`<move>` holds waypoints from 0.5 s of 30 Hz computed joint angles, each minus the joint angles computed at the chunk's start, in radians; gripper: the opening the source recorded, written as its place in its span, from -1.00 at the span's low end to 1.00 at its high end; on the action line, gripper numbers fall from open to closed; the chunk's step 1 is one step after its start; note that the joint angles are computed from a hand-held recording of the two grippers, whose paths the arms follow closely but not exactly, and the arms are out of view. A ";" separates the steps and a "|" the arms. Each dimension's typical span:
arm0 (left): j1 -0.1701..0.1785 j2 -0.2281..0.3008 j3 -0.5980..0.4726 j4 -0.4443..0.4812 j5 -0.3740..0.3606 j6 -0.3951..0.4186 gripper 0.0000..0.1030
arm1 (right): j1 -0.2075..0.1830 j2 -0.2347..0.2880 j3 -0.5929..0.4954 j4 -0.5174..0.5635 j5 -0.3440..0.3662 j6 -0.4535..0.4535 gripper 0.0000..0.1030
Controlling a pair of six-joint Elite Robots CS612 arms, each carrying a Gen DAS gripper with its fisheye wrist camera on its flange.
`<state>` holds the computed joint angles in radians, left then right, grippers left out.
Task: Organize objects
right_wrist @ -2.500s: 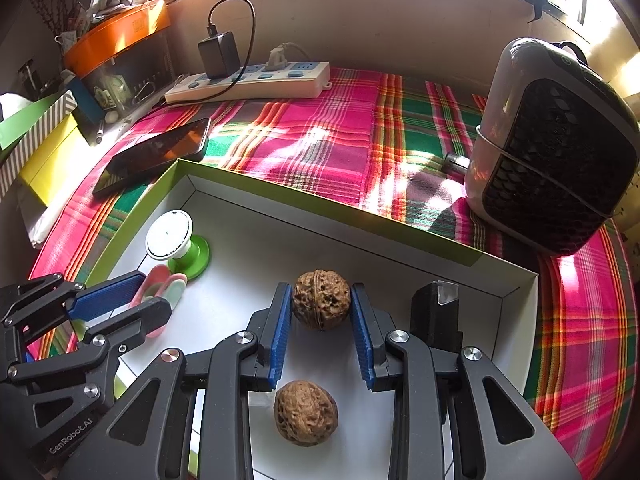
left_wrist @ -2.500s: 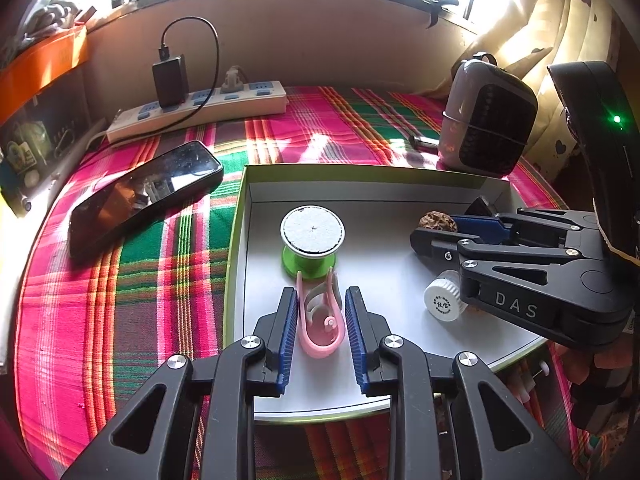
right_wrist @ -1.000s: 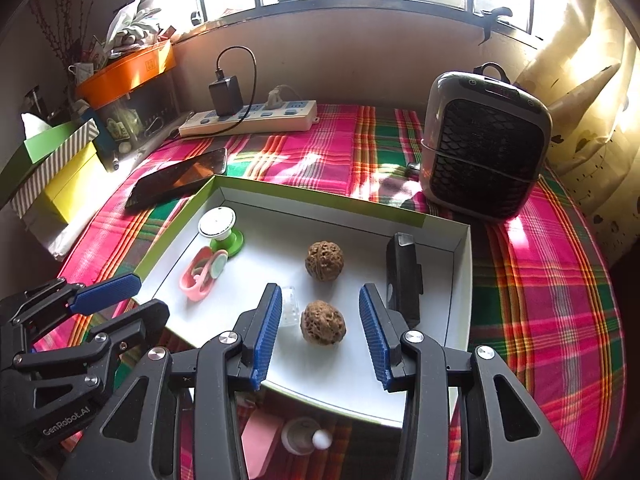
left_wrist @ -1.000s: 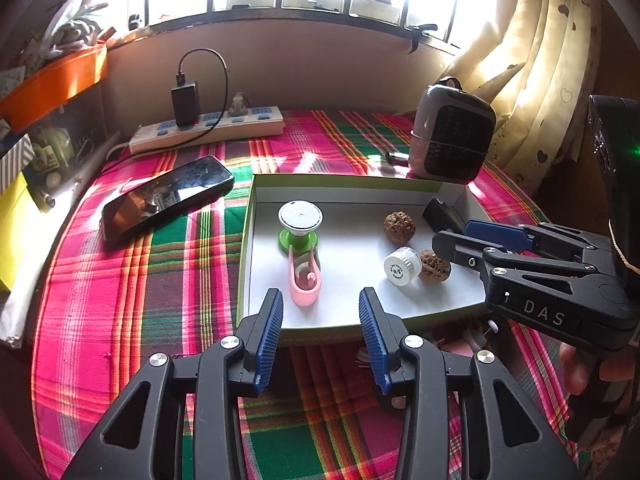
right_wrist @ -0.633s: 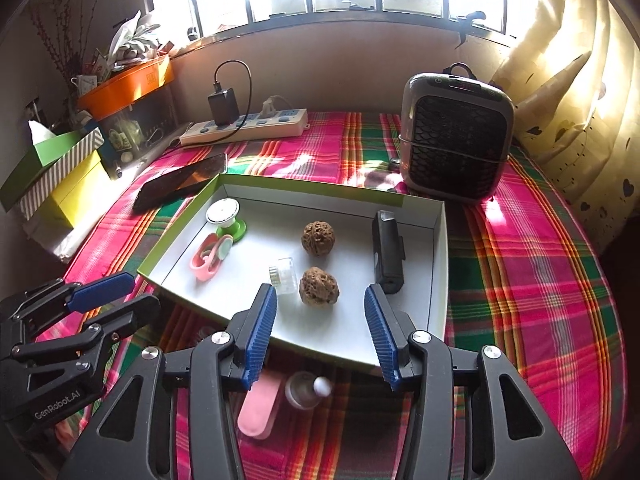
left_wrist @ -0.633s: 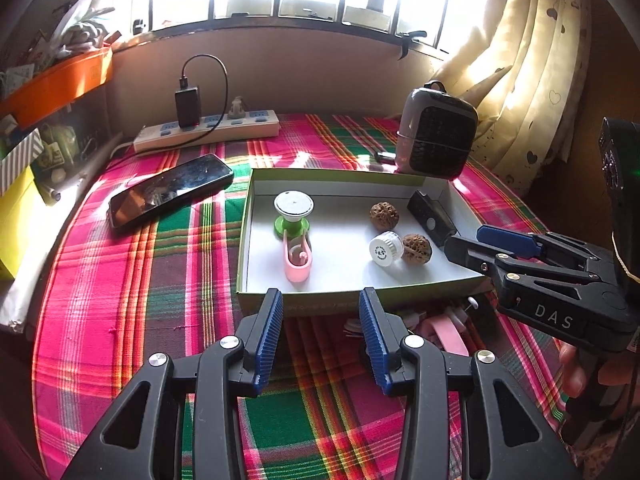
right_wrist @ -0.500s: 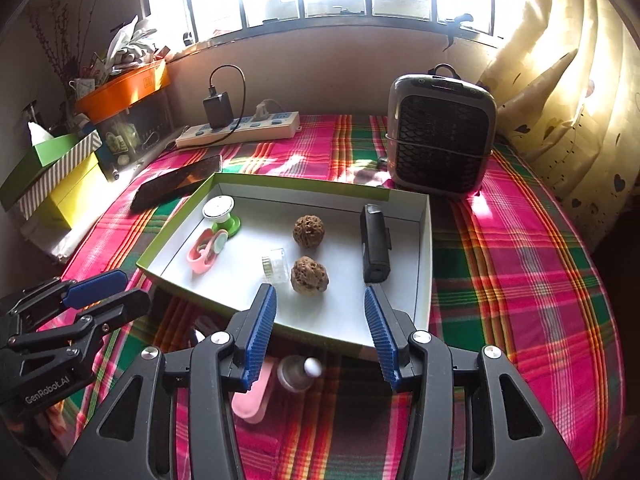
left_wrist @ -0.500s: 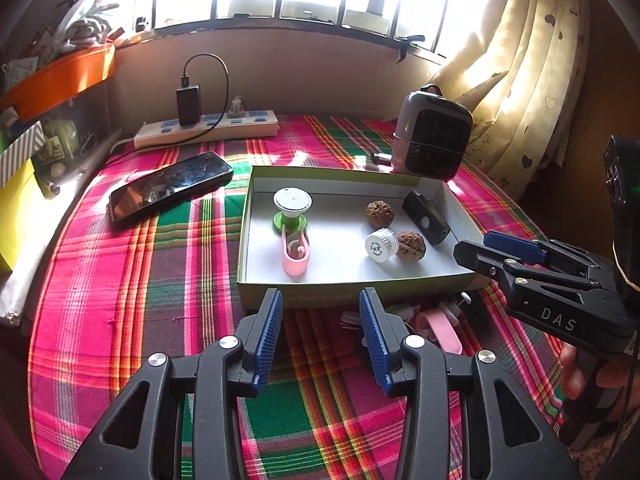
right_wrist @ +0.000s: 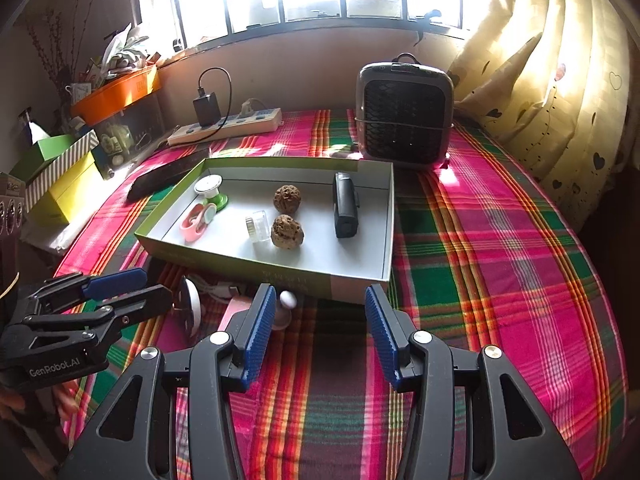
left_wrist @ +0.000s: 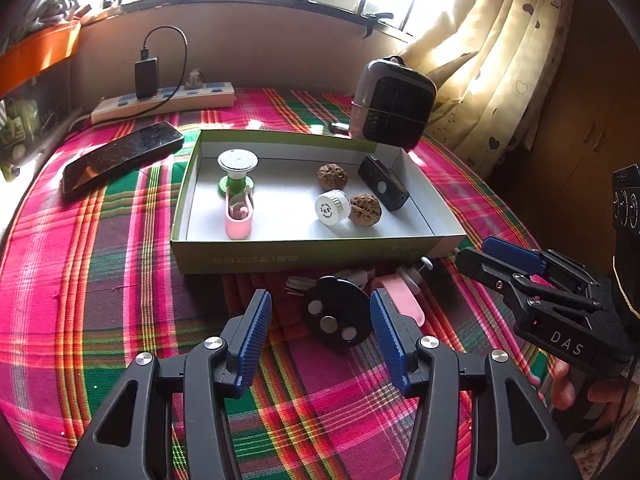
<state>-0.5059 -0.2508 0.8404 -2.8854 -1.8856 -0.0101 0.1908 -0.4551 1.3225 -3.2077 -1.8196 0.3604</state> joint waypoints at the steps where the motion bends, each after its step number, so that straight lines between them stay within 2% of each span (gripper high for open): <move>1: -0.002 0.001 -0.003 0.007 0.001 0.005 0.01 | 0.000 -0.002 0.007 -0.002 0.000 0.008 -0.07; 15: -0.017 0.026 -0.058 0.111 0.048 0.054 0.02 | 0.005 -0.014 0.046 -0.007 -0.025 0.066 -0.07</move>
<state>-0.5229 -0.2251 0.7826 -2.7743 -1.8379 0.0440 0.1956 -0.4696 1.3690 -3.2147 -1.8450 0.4265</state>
